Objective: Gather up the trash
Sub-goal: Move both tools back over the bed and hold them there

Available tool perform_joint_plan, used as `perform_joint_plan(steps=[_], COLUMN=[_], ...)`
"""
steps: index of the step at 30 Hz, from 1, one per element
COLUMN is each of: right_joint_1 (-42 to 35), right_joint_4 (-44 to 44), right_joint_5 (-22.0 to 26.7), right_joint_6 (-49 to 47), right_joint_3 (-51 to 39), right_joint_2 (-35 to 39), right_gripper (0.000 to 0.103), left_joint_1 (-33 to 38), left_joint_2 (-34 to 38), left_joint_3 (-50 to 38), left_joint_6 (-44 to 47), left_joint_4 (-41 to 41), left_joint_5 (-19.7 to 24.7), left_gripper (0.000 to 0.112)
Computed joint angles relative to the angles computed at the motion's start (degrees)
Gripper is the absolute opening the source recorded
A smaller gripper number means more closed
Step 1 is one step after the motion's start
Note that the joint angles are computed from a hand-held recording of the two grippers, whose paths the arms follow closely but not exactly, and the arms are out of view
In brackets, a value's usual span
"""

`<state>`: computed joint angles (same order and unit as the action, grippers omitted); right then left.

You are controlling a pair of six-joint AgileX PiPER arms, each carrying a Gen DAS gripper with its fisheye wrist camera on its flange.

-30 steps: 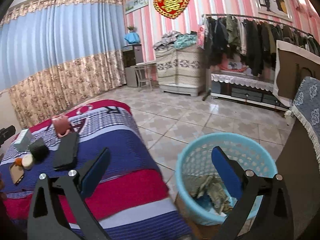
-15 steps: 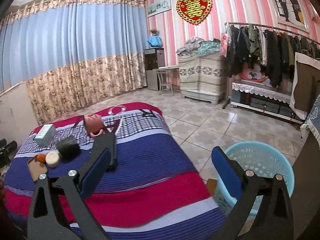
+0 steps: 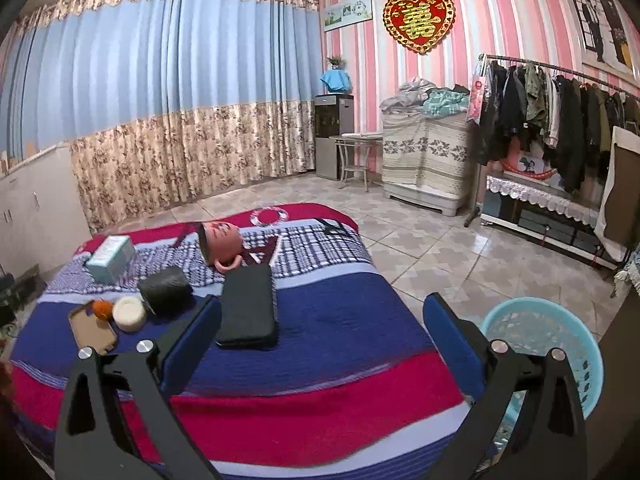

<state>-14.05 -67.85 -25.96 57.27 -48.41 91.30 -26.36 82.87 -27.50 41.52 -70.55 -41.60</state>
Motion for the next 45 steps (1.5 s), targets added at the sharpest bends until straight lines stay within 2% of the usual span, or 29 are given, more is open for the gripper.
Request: perform_joint_plan(steps=[2, 6, 8, 11, 14, 30, 37, 45], right_joint_1=[1.17, 2.64, 3.44, 4.35, 5.12, 5.22, 6.33, 9.11], right_joint_4=[1.24, 5.72, 6.63, 7.44, 8.83, 12.94, 14.48, 16.26], right_joint_5=[0.37, 1.49, 2.36, 3.18, 3.69, 4.72, 5.67, 6.82], right_joint_6=[-1.02, -5.61, -6.34, -6.99, -8.65, -12.62, -14.0, -15.94], right_joint_3=[0.38, 1.31, 1.33, 1.36, 1.77, 2.31, 1.61, 0.22], right_joint_2=[-0.22, 0.27, 0.73, 0.86, 0.71, -0.19, 0.16, 1.63], right_gripper=[0.098, 0.098, 0.098, 0.098, 0.098, 0.098, 0.098, 0.098], left_joint_1=[0.59, -0.05, 0.32, 2.14, 2.82, 0.4, 1.72, 6.56], left_joint_2=[-0.04, 0.76, 0.62, 0.04, 0.31, -0.73, -0.68, 0.07], left_joint_3=[0.11, 0.1, 0.12, 0.11, 0.14, 0.21, 0.38, 0.68], left_joint_6=[0.48, 0.82, 0.66, 0.08, -0.73, 1.9, 2.05, -0.14], left_joint_4=[0.55, 0.34, 0.65, 2.43, 2.81, -0.98, -0.61, 2.53], left_joint_5=[1.12, 0.2, 1.01, 4.52, 5.17, 0.49, 0.69, 3.32], left_gripper=[0.097, 0.097, 0.097, 0.097, 0.098, 0.098, 0.098, 0.098])
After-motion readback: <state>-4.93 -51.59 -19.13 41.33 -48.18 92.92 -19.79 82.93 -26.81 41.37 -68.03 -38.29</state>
